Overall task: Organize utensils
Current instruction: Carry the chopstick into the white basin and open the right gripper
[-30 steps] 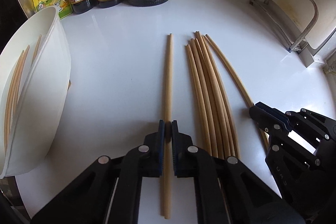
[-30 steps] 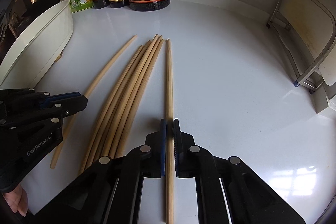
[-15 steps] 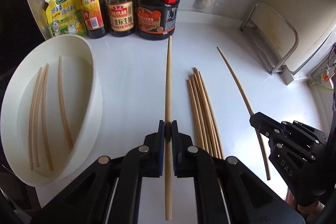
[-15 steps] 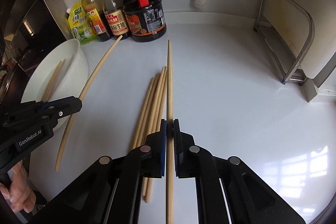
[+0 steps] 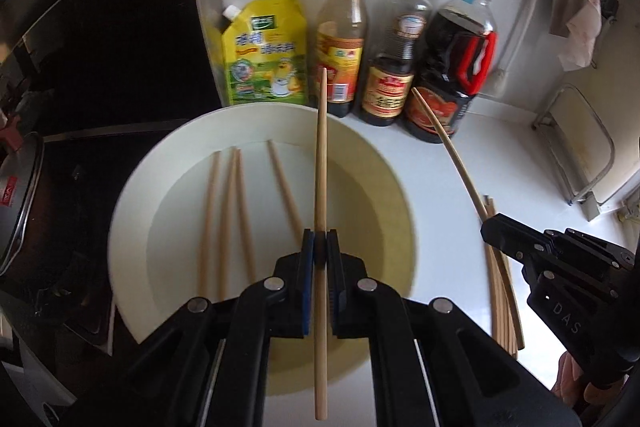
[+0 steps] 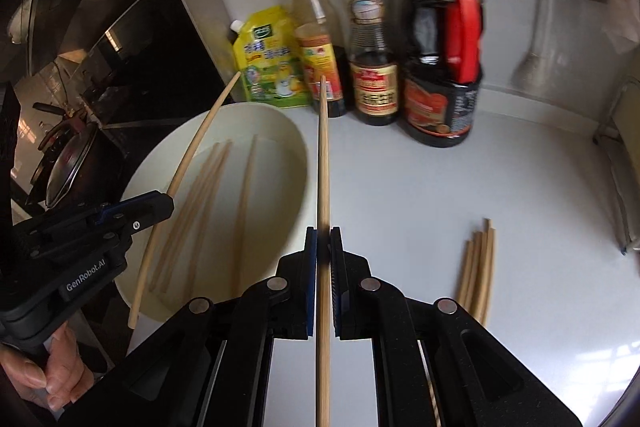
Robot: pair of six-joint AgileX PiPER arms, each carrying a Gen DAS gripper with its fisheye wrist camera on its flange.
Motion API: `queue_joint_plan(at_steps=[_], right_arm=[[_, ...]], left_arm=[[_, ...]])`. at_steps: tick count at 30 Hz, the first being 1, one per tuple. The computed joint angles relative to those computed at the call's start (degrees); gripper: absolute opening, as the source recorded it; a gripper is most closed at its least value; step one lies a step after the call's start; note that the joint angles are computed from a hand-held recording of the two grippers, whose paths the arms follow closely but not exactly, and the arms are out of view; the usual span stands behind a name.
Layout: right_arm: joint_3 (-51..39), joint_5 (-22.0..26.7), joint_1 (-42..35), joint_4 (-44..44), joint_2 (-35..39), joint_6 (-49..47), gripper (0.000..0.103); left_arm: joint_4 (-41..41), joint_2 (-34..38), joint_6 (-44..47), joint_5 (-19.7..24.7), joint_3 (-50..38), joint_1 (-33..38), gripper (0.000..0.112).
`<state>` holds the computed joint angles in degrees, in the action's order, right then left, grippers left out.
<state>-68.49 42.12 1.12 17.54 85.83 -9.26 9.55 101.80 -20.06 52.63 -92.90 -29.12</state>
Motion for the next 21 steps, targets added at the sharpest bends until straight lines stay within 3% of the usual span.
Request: queue_joint_plan(at_steps=[9, 13, 21], right_arm=[[-15.28, 2.09, 12.61, -6.92, 15.92, 10.45, 0.006], [-20.30, 4.82, 13.75, -7.02, 21.78, 13.55, 0.006], [-22.77, 5.70, 14.07, -8.39, 24.86, 16.42, 0.006]], left_arm=[[-5.85, 3.17, 9.74, -1.12, 1.14, 11.87, 0.007], [-8.95, 5.88, 13.70, -0.41, 0.22, 14.11, 0.007], [-12.39, 10.65, 17.34, 1.62, -3.21, 15.69, 0.007]])
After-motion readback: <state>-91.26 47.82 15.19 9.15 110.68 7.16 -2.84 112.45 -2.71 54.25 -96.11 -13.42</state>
